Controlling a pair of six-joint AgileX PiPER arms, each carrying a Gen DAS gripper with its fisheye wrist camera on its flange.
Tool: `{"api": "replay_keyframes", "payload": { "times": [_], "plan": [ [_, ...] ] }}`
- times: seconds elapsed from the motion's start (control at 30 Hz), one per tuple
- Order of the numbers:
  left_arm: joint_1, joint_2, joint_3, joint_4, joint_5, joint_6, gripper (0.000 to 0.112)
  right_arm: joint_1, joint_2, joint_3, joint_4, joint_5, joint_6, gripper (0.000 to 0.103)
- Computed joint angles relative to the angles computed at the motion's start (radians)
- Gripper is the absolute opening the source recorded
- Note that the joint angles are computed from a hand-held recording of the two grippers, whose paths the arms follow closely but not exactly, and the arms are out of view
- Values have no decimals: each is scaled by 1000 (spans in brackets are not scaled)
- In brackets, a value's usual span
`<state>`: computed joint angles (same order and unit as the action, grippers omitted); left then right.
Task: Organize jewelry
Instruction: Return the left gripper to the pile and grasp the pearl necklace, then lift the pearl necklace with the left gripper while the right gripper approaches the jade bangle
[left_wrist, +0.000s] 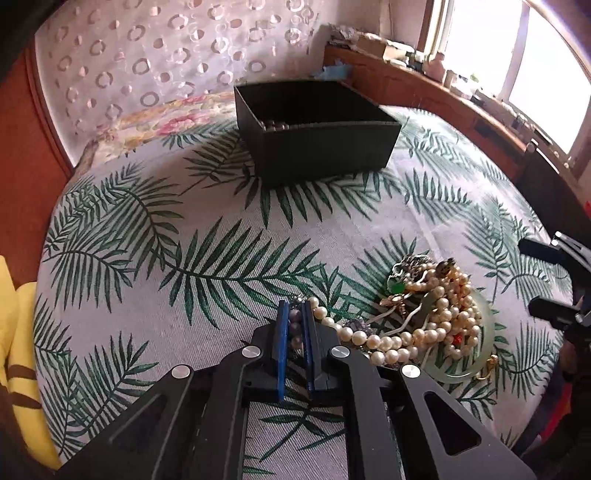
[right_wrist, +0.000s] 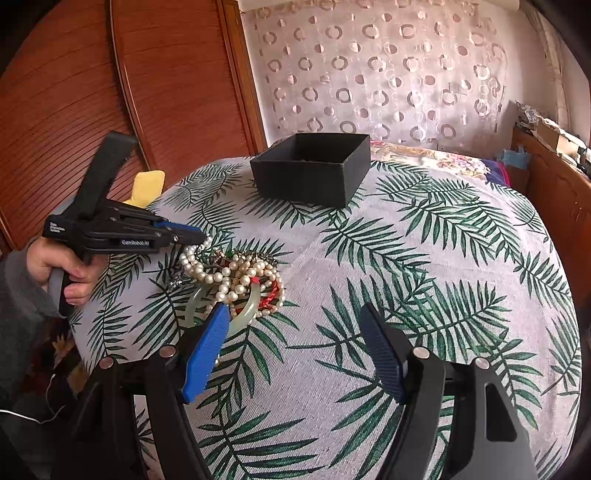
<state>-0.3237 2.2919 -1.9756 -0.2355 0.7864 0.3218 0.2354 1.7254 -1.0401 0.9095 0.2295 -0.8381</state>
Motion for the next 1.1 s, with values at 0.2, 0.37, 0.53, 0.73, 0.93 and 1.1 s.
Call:
{"api": "replay_keyframes", "payload": {
  "times": [0.2, 0.37, 0.53, 0.73, 0.93, 1.1],
  "plan": [
    [13, -142, 158, -128, -121, 86, 6, 15, 3, -1, -27, 5, 25, 75],
    [7, -244, 205, -223, -165, 155, 6, 29, -4, -5, -66, 7, 60, 75],
    [-14, -315, 197, -264, -187, 179, 6, 37, -16, -8, -102, 10, 97, 75],
    [-31, -353, 143, -249, -188, 154, 6, 50, -9, -25, -113, 25, 101, 69],
    [-28, -390, 123, -247, -195, 146, 6, 70, 40, -69, -154, 51, 136, 60],
    [-20, -412, 125, -234, -207, 137, 6, 101, 88, -116, -235, 59, 200, 60]
  ]
}}
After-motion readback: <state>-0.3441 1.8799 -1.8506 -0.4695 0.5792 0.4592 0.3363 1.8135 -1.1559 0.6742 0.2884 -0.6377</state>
